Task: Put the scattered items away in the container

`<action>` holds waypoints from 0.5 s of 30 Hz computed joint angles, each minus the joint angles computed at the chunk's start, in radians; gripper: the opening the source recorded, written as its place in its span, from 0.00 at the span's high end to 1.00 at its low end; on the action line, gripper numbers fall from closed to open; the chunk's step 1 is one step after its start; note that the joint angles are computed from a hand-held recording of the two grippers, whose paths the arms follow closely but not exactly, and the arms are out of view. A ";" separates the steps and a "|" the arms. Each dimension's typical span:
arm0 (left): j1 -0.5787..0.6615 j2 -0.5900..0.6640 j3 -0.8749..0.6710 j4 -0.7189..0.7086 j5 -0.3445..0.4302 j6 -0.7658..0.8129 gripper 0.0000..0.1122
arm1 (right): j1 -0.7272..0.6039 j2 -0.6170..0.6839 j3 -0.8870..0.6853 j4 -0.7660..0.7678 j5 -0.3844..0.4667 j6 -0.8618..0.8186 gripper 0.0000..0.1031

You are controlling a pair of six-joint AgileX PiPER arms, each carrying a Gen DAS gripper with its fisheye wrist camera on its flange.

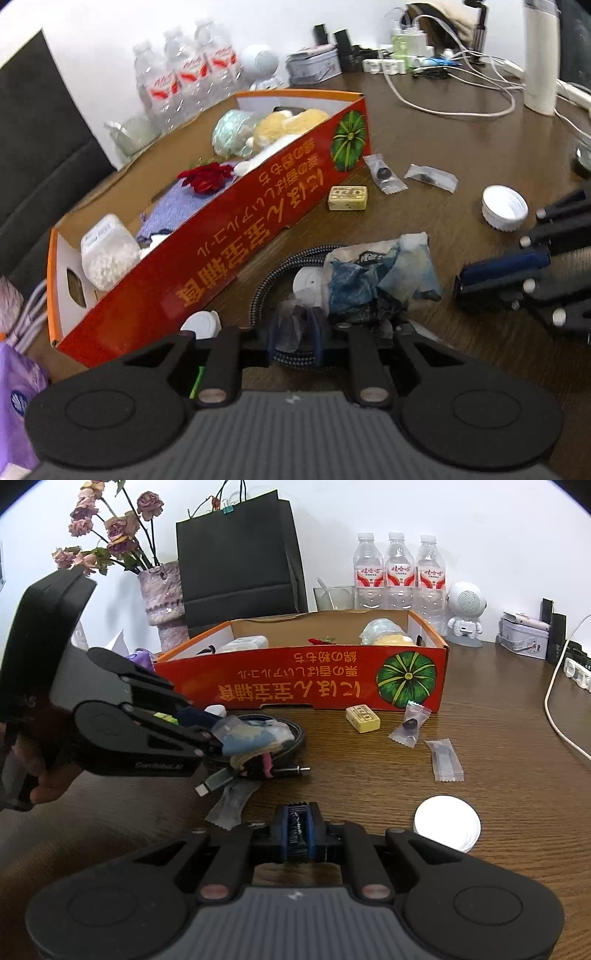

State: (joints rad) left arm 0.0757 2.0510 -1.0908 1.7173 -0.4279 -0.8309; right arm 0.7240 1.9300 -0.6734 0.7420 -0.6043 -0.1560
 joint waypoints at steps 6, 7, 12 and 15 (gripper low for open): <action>0.024 -0.084 0.162 -0.390 -0.026 0.278 0.89 | 0.010 0.007 0.009 -0.003 -0.024 0.019 0.92; 0.045 -0.111 0.211 -0.467 -0.065 0.337 0.89 | 0.012 0.004 0.012 0.000 -0.025 0.019 0.92; 0.156 -0.259 0.454 -0.723 -0.225 0.552 0.90 | 0.081 -0.055 0.069 0.056 -0.086 0.000 0.93; 0.231 -0.350 0.596 -0.812 -0.328 0.591 0.89 | 0.152 -0.098 0.096 0.161 -0.134 -0.065 0.93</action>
